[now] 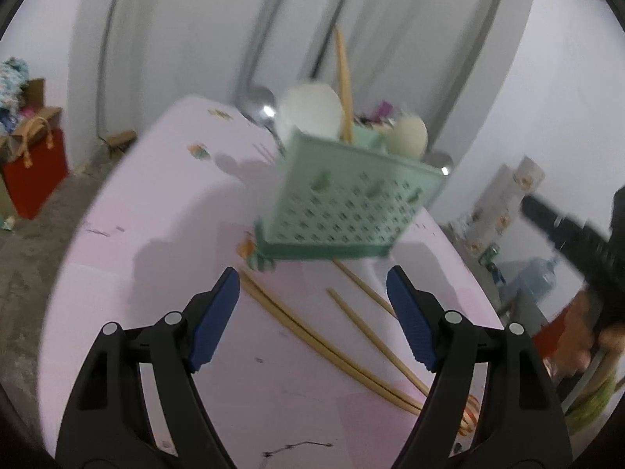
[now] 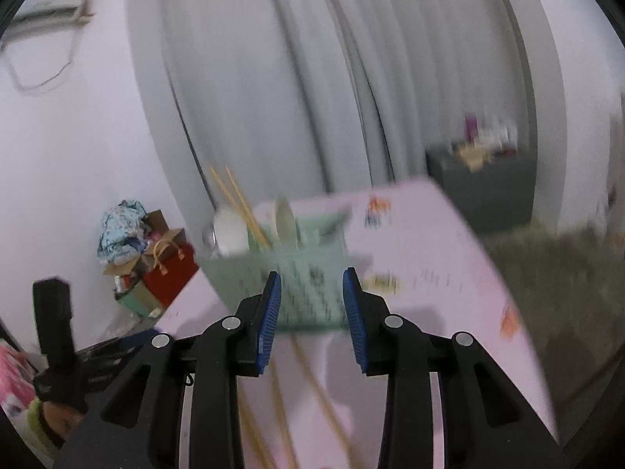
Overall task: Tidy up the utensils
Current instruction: 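Reach the left tool down to the loose wooden chopsticks and grasp one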
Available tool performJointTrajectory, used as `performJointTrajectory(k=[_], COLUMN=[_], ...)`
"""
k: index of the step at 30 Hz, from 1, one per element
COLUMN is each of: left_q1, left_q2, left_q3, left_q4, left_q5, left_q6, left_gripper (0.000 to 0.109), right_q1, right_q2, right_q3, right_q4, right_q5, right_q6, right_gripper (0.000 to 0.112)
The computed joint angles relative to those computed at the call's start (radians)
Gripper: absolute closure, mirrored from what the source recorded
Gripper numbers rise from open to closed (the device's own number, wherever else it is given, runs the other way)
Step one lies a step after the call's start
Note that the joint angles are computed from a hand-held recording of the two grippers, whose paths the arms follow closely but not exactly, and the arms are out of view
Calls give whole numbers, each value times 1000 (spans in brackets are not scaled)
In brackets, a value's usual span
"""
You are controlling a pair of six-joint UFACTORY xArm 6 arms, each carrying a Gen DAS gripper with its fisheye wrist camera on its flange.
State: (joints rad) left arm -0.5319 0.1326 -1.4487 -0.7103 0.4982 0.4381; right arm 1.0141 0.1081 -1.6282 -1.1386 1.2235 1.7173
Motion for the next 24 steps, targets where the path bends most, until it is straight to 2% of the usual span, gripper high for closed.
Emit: performJointTrajectory(k=[3, 6, 10, 14, 17, 24], left_q1=[-13, -32, -59, -82, -92, -131], left_q2=[66, 151, 266, 341, 377, 393], left_q3=[-79, -178, -318, -417, -464, -470], left_q4=[26, 110, 237, 347, 414, 598], left_q5=[98, 176, 257, 315, 349, 300], left_q6=[-22, -82, -169, -257, -314, -454], left_gripper=[41, 51, 67, 74, 82, 97], right_q1=[-10, -15, -22, -27, -25, -25], right_q2=[-21, -15, -16, -30, -48, -86], right_q3=[72, 84, 95, 117, 145, 201], right_q4=[46, 69, 78, 81, 74, 55], right_q5=[-38, -54, -78, -85, -89, -99], right_q6=[77, 81, 80, 84, 106, 160], right_gripper=[80, 80, 80, 80, 80, 80])
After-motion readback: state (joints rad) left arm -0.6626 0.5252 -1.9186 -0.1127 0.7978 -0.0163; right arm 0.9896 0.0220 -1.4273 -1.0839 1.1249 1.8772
